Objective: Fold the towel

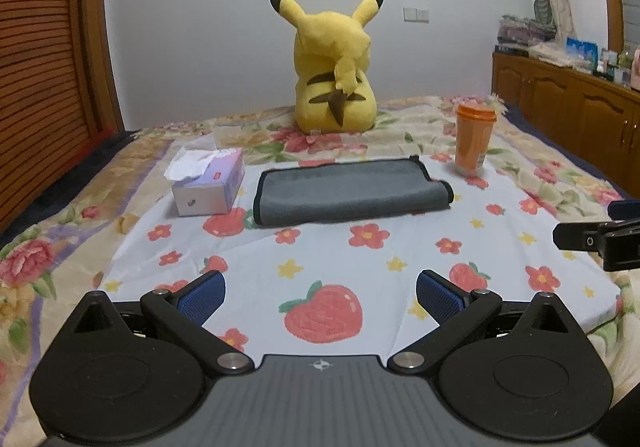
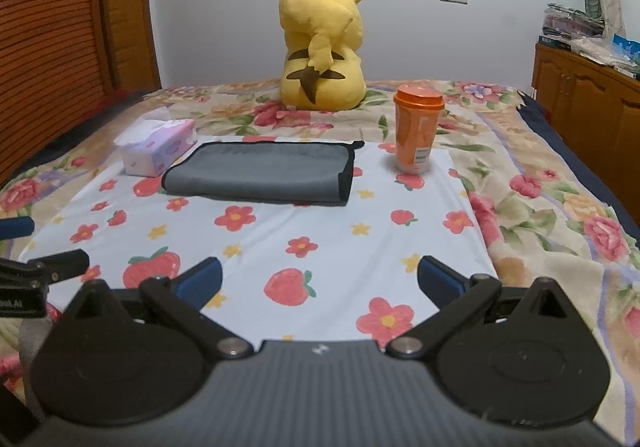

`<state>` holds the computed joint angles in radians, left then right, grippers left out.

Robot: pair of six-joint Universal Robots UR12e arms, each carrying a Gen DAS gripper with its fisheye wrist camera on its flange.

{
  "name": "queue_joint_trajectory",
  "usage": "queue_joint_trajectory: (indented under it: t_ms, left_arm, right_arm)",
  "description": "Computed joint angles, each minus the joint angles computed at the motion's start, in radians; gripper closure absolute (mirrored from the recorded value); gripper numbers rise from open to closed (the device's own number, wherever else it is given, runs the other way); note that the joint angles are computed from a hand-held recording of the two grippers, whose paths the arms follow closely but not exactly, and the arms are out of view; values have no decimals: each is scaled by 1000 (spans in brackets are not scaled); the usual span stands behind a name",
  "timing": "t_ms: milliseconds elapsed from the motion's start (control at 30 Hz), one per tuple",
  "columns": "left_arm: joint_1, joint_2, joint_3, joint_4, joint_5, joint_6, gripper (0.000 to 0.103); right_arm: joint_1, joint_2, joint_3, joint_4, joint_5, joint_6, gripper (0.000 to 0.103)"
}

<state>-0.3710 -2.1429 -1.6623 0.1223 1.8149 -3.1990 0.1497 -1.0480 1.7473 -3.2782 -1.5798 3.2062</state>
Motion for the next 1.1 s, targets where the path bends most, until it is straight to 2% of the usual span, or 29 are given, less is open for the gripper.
queue_joint_trajectory:
  t_ms: [467,1100]
  left_arm:
    - [-6,-8,-6,100,31,14,0]
    - [-12,-17,-13,201,32,58,0]
  right_arm:
    - [1,2,17,-93,-12,0,0]
    - [0,10,32,-211,-20,-4,0]
